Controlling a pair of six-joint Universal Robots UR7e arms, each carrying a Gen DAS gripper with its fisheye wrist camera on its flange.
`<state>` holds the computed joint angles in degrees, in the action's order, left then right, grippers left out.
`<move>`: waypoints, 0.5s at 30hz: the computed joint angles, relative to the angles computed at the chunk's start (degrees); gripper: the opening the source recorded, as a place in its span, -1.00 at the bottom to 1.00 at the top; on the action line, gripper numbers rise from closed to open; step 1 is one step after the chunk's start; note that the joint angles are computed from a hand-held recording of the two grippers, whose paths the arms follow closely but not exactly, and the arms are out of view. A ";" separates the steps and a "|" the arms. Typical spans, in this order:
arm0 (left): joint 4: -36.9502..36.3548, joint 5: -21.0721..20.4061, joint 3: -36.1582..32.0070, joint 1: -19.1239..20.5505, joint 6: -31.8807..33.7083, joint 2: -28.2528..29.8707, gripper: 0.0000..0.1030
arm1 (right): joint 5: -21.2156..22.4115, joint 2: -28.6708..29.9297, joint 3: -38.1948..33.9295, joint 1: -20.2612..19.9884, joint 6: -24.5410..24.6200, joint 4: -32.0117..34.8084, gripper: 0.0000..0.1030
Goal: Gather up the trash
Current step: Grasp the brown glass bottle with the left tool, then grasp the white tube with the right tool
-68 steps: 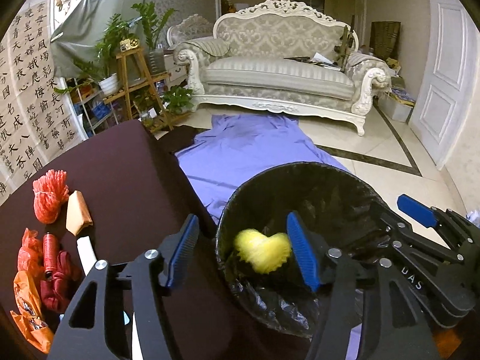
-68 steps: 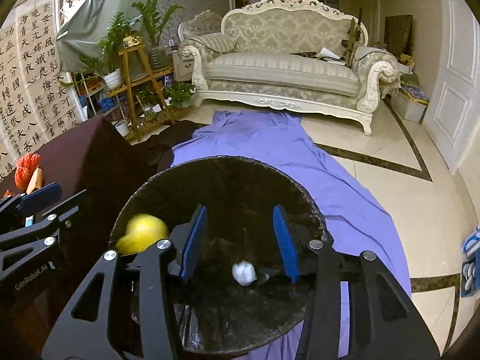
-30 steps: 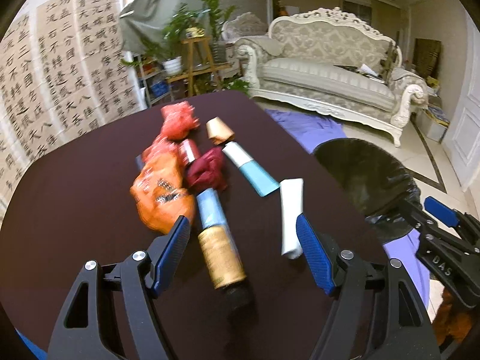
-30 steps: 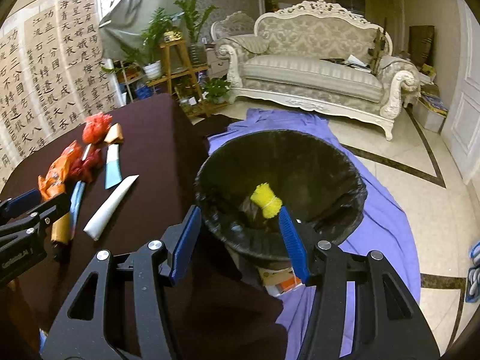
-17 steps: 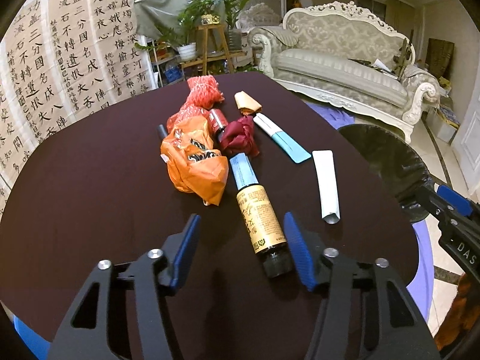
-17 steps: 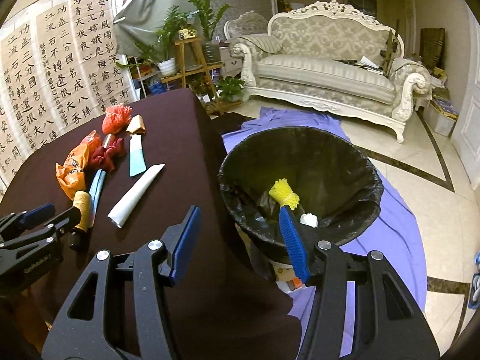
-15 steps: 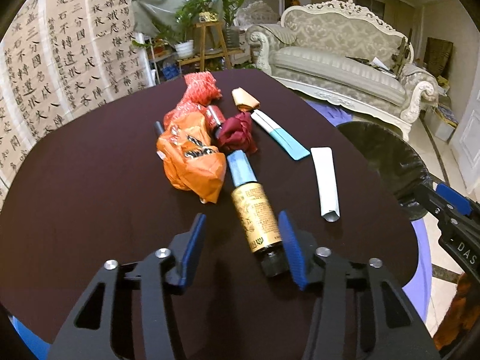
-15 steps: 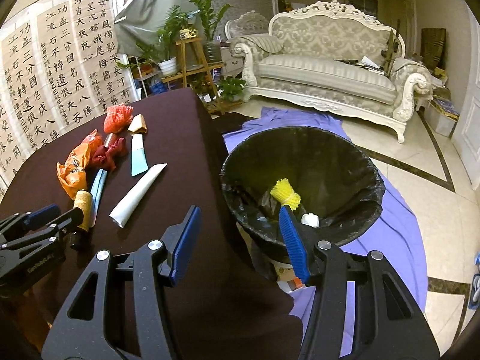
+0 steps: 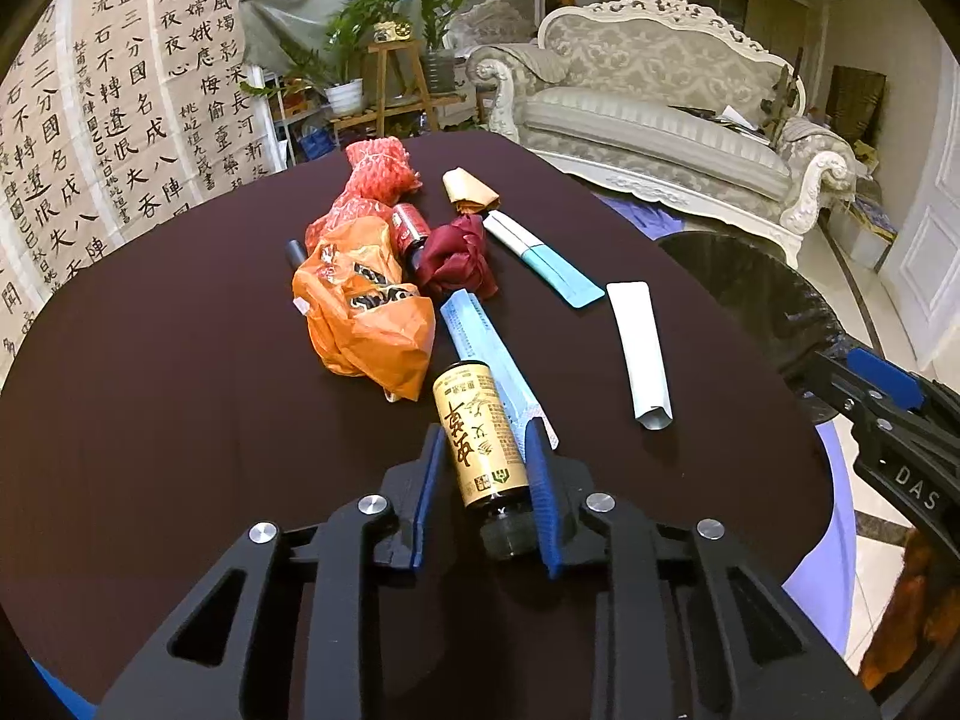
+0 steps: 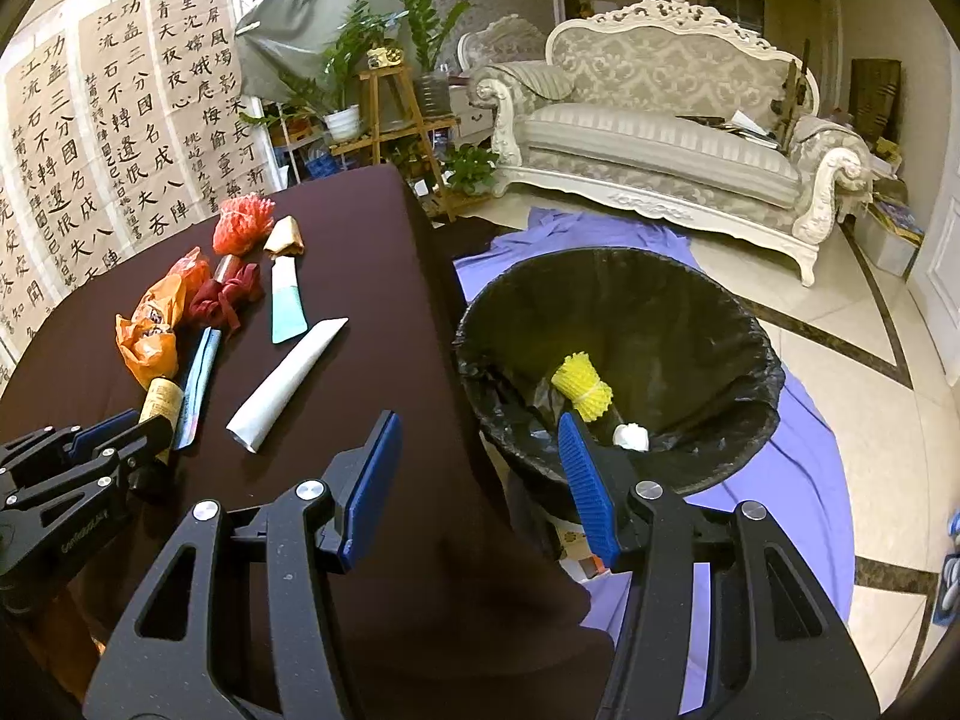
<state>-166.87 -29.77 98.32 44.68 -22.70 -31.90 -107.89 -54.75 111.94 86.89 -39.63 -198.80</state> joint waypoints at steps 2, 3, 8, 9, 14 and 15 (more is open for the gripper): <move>-1.76 -0.94 0.51 0.15 1.10 -0.25 -0.48 | -0.10 0.25 -0.22 0.21 -0.13 0.24 0.03; -1.73 -1.06 0.48 0.18 1.03 -0.27 -0.49 | -0.15 0.34 -0.30 0.31 -0.20 0.38 0.03; -1.66 -0.95 0.34 0.35 0.97 -0.29 -0.50 | -0.49 0.91 -0.79 0.80 -0.39 0.78 0.03; -1.82 -0.93 0.31 0.38 1.22 -0.28 -0.50 | -0.51 0.94 -0.83 0.87 -0.39 0.85 0.03; -1.68 -0.98 0.31 0.37 0.99 -0.30 -0.50 | -0.74 1.39 -1.14 1.26 -0.49 0.93 0.03; -1.68 -0.98 0.31 0.37 0.99 -0.30 -0.50 | -0.84 1.47 -1.17 1.35 -0.51 0.92 0.03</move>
<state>-168.55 -30.75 98.64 45.05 -21.70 -32.20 -108.73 -53.27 110.77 88.23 -40.13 -197.89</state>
